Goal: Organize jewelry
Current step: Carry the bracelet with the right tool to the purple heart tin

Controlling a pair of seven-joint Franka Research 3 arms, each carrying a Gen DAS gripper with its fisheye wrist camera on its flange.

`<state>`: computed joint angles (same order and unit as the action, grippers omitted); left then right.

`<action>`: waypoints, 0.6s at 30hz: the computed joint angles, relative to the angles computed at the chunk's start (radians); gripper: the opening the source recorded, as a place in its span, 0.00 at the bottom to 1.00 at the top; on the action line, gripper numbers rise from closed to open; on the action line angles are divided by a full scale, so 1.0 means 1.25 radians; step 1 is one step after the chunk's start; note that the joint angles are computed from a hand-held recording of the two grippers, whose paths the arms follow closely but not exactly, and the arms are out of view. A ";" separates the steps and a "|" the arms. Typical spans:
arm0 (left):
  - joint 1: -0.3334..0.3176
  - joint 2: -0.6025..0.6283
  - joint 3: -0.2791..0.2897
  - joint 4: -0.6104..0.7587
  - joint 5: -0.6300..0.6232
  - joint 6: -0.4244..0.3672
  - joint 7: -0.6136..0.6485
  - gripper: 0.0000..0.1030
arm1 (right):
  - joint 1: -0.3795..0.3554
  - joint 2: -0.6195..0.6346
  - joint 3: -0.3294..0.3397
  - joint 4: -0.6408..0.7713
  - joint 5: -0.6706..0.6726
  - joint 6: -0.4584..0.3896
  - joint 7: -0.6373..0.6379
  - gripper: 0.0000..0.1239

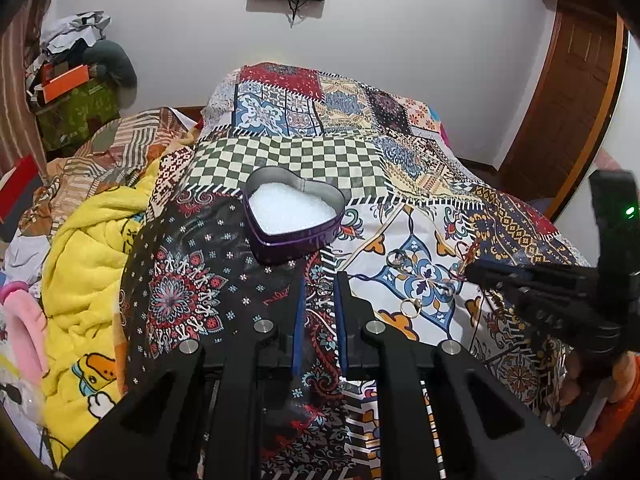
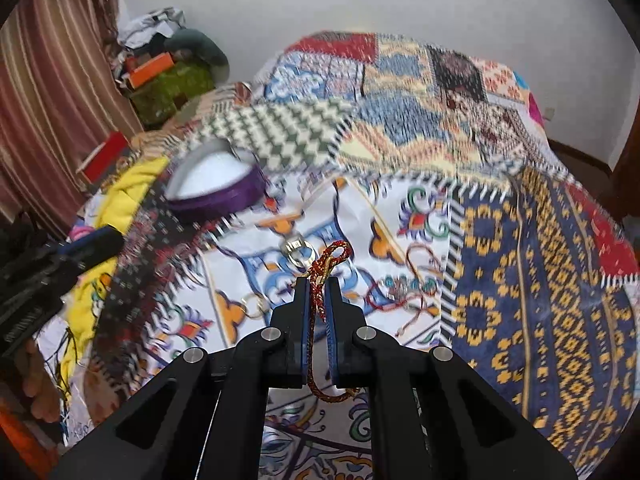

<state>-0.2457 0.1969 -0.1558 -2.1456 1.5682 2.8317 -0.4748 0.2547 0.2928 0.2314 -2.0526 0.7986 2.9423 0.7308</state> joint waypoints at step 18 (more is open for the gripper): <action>0.039 -0.006 0.012 0.058 0.075 -0.015 -0.015 0.12 | 0.017 0.022 0.039 0.152 0.213 -0.027 -0.209 0.05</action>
